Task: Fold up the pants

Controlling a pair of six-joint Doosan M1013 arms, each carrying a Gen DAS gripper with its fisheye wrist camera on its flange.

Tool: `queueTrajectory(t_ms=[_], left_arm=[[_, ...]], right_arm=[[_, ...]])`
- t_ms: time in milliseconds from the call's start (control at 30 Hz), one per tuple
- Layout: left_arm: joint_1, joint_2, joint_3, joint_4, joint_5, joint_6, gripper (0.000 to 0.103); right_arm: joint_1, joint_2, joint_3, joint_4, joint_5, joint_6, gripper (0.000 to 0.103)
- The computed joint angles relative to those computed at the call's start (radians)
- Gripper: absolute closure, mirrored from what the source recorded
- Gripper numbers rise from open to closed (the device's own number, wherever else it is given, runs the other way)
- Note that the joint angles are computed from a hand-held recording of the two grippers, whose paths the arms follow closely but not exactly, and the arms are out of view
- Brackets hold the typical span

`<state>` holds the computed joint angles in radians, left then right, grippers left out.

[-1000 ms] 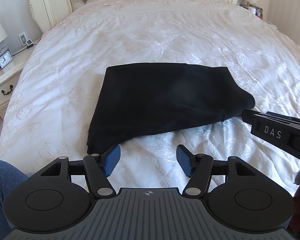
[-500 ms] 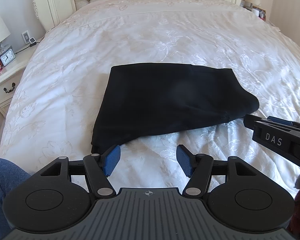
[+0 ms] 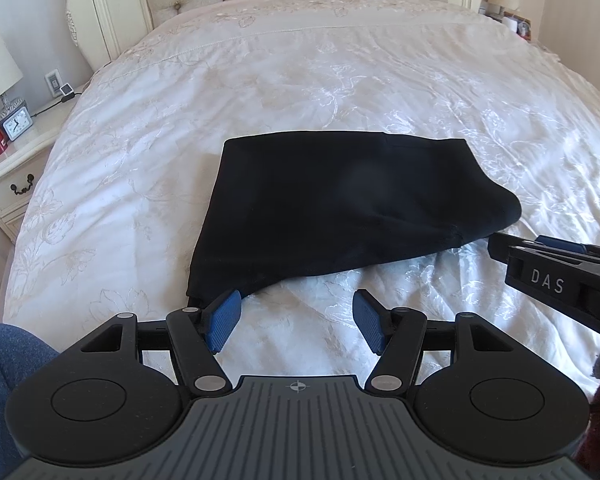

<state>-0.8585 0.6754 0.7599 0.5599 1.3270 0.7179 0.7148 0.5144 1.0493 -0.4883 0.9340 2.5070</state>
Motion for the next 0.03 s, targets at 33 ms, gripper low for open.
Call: queueTrajectory(t_ms=[33], left_arm=[[0.001, 0.000, 0.000, -0.005, -0.002, 0.004, 0.043]], right_arm=[[0.000, 0.000, 0.001, 0.001, 0.000, 0.000, 0.056]])
